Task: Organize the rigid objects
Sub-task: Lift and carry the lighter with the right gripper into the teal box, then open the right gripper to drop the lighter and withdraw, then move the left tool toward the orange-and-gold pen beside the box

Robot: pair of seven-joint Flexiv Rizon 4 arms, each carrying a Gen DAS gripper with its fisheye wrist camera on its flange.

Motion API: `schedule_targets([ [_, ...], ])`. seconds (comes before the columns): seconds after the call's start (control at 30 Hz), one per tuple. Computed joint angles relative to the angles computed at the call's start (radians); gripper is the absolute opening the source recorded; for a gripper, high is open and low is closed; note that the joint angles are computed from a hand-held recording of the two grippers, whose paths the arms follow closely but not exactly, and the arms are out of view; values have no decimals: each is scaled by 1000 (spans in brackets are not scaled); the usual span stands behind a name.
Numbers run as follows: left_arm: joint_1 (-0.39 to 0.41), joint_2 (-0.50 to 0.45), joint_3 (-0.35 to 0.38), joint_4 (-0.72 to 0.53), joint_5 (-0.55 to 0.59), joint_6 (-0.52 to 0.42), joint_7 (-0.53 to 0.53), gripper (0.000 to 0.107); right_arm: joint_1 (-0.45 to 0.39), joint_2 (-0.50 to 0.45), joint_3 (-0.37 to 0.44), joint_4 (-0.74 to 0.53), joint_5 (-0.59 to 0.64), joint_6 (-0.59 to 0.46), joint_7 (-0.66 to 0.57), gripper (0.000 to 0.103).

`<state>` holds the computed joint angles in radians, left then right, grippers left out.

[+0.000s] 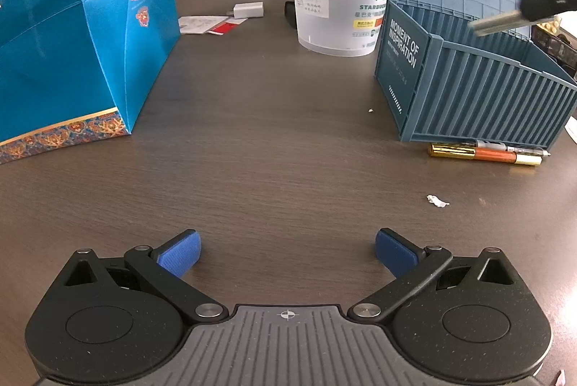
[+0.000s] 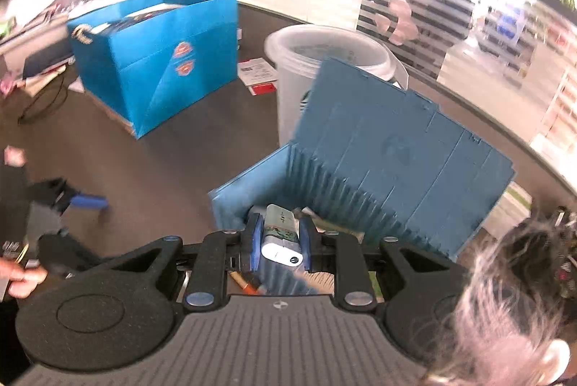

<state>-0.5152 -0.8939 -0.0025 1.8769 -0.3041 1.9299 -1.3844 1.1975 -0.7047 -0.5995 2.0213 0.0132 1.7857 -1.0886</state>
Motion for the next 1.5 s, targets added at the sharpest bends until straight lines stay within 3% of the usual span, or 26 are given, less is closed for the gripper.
schedule_targets([
  [0.13,1,1,-2,3,5,1,0,103,-237,-16,224,-79,-50,9,-6,20],
  [0.3,8,3,-7,6,13,6,2,103,-462,-39,454,-120,-80,67,2,20],
  [0.4,12,2,-11,5,17,10,3,103,-539,-52,536,-127,-89,76,13,20],
  [0.53,22,-3,-19,7,26,22,5,103,-567,-68,562,-121,-84,91,28,20],
  [0.63,26,-5,-24,8,30,30,7,103,-561,-76,556,-117,-71,104,39,22],
  [0.8,38,3,-34,12,37,14,17,103,-469,-70,471,-84,26,195,31,27],
  [0.9,82,15,-76,20,81,18,23,103,-413,-46,437,-51,100,238,1,28],
  [1.03,124,14,-124,-6,191,92,76,103,-334,-3,427,21,208,325,-57,30],
  [1.13,208,-24,-218,-73,351,107,166,103,-264,14,445,85,318,444,-118,38],
  [1.27,308,-87,-357,-163,523,4,321,103,-201,15,508,151,466,577,-166,38],
  [1.4,334,-141,-423,-224,573,-4,449,103,-182,-23,599,181,587,696,-182,38],
  [1.5,370,-164,-494,-255,569,-88,522,103,-204,-60,673,185,637,764,-174,39],
])
